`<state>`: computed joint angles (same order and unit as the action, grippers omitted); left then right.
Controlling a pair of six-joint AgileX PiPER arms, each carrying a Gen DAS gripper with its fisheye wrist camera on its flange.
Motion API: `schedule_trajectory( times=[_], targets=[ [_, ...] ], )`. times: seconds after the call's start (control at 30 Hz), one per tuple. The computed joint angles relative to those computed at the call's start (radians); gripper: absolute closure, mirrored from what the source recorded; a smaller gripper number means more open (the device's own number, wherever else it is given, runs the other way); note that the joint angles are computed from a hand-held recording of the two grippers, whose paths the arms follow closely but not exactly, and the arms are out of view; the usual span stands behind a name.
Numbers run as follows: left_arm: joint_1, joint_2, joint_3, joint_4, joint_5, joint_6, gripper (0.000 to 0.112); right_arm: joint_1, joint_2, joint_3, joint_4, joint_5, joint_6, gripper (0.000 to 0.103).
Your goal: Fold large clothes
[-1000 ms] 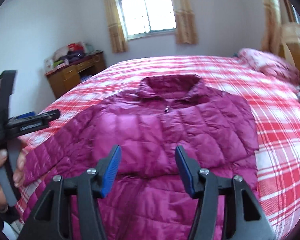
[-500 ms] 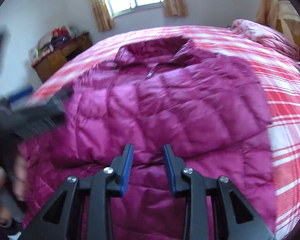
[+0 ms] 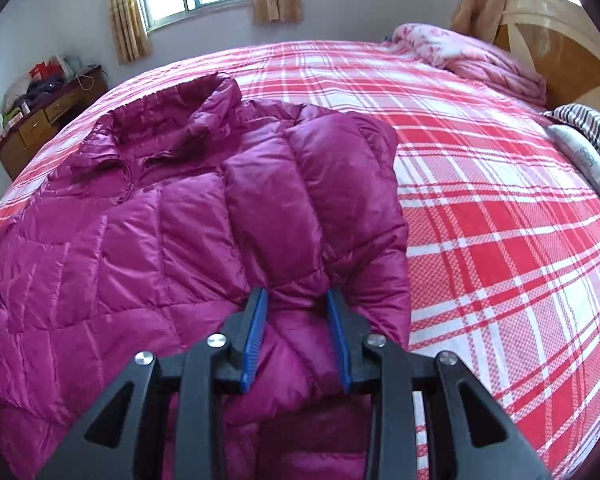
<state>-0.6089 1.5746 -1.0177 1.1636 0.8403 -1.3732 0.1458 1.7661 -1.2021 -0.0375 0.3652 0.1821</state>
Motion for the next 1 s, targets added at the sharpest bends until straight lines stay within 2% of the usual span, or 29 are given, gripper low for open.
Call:
schedule_trajectory(
  times=[0.07,0.13,0.2,0.27,0.33,0.43,0.6,0.63,0.8,1.0],
  targets=[
    [-0.015,-0.017,-0.036,-0.024,-0.012,0.024,0.01,0.0,0.001,-0.002,-0.005,0.004,0.001,0.069],
    [-0.032,0.022,-0.087,-0.061,-0.028,0.094,0.01,-0.007,-0.023,0.019,0.048,-0.001,-0.046,0.069],
    [-0.05,0.114,-0.132,-0.069,-0.015,0.134,0.01,-0.02,-0.08,0.068,0.101,-0.043,-0.059,0.069],
    [-0.053,0.213,-0.16,-0.047,0.027,0.107,0.01,-0.03,-0.084,0.041,0.067,-0.065,-0.006,0.069],
    [-0.021,0.264,-0.156,-0.084,-0.017,0.115,0.01,-0.039,-0.059,-0.02,0.066,-0.043,-0.01,0.069],
    [0.002,0.25,-0.143,-0.113,-0.061,0.123,0.01,-0.033,0.035,-0.148,-0.023,0.001,0.047,0.069],
    [0.016,0.252,-0.136,-0.128,-0.093,0.124,0.01,-0.045,0.182,-0.29,-0.047,0.083,0.035,0.069],
    [0.02,0.253,-0.138,-0.13,-0.098,0.123,0.01,-0.058,0.185,-0.279,0.007,0.076,-0.008,0.069],
    [0.044,0.248,-0.134,-0.167,-0.138,0.139,0.01,-0.079,0.191,-0.272,0.089,0.072,-0.076,0.069],
    [0.103,0.229,-0.118,-0.267,-0.23,0.199,0.01,-0.059,0.17,-0.271,0.011,0.107,-0.008,0.069]
  ],
)
